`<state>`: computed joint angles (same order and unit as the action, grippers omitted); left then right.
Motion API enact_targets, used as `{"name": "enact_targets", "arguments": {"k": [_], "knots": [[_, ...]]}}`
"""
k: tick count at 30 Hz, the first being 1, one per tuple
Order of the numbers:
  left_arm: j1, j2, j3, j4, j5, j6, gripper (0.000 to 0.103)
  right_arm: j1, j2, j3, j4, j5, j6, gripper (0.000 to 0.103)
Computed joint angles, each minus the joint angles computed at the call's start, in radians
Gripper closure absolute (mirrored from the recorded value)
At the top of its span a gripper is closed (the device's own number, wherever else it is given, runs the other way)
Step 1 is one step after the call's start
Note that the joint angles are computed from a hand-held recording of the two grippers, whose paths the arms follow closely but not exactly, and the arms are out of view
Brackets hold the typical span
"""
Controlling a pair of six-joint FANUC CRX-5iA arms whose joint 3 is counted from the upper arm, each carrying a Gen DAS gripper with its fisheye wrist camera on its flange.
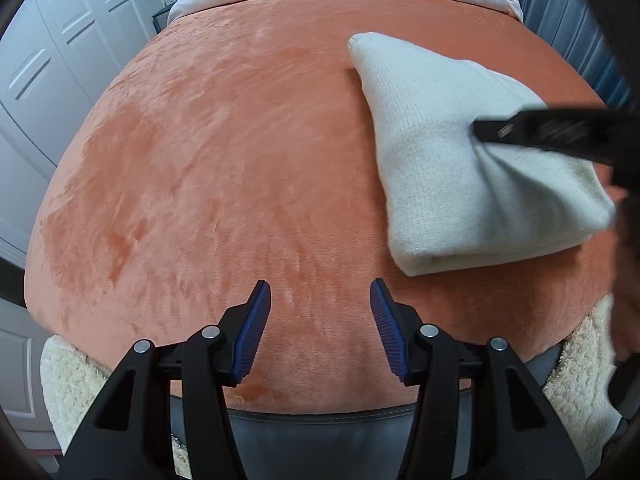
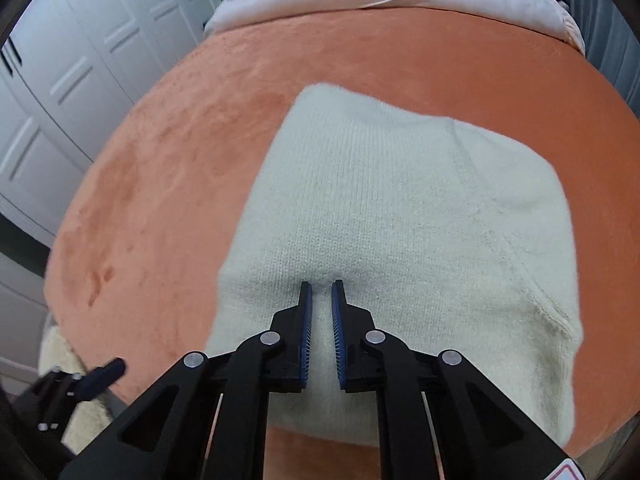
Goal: Fold small clothes
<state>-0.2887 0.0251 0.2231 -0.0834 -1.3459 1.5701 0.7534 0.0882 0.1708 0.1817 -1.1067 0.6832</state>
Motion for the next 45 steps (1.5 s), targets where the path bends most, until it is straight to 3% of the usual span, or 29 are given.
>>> {"name": "enact_targets", "arguments": {"k": [2,5,8,11,15,16,18,20,23,25,27,28,31,34,36,40,43,45], "knots": [[0.008,0.003,-0.004,0.012,0.0,0.001,0.053,0.021,-0.078,-0.079,0.063,0.027,-0.097,0.093],[0.01,0.006,-0.006,0.017,0.002,-0.003,0.053,0.042,-0.16,-0.194,0.151,-0.01,-0.256,0.093],[0.006,0.007,-0.01,0.013,0.009,-0.007,0.053,0.026,-0.216,-0.285,0.156,-0.042,-0.383,0.094],[-0.002,0.022,-0.004,0.01,0.0,0.001,0.053,-0.025,-0.219,-0.336,0.049,0.001,-0.345,0.102],[0.0,0.028,0.004,0.041,0.003,-0.001,0.053,-0.033,-0.237,-0.338,0.05,0.039,-0.354,0.099],[0.009,0.025,0.003,0.059,0.015,-0.004,0.052,-0.027,-0.271,-0.364,0.085,0.077,-0.39,0.094],[0.033,0.025,0.0,0.116,0.046,-0.004,0.038,-0.027,-0.309,-0.383,0.135,0.104,-0.424,0.082],[0.043,0.041,0.012,0.163,0.078,0.005,0.034,-0.045,-0.313,-0.394,0.173,0.112,-0.446,0.062],[0.045,0.096,0.05,0.243,0.107,0.001,0.025,-0.113,-0.275,-0.386,0.132,0.148,-0.424,0.054],[0.026,0.138,0.099,0.232,0.108,0.024,0.025,-0.168,-0.225,-0.344,0.03,0.188,-0.338,0.055],[-0.002,0.182,0.169,0.188,0.089,0.049,0.025,-0.202,-0.171,-0.288,-0.056,0.195,-0.205,0.078],[-0.006,0.189,0.185,0.195,0.098,0.047,0.025,-0.202,-0.156,-0.26,-0.056,0.191,-0.178,0.084],[-0.021,0.197,0.222,0.185,0.131,0.038,0.025,-0.162,-0.232,-0.304,0.117,0.31,-0.26,0.092],[-0.05,0.24,0.278,0.139,0.104,0.044,0.024,-0.18,-0.248,-0.331,0.136,0.325,-0.301,0.092],[-0.062,0.274,0.301,0.125,0.068,0.048,0.024,-0.221,-0.153,-0.283,-0.021,0.209,-0.178,0.091],[-0.079,0.284,0.297,0.091,0.052,0.056,0.023,-0.252,-0.192,-0.322,-0.116,0.278,-0.195,0.088],[-0.081,0.282,0.293,0.088,0.055,0.059,0.022,-0.212,-0.23,-0.321,-0.015,0.231,-0.285,0.08],[-0.081,0.283,0.292,0.088,0.054,0.059,0.022,-0.191,-0.252,-0.321,0.016,0.201,-0.289,0.08]]}}
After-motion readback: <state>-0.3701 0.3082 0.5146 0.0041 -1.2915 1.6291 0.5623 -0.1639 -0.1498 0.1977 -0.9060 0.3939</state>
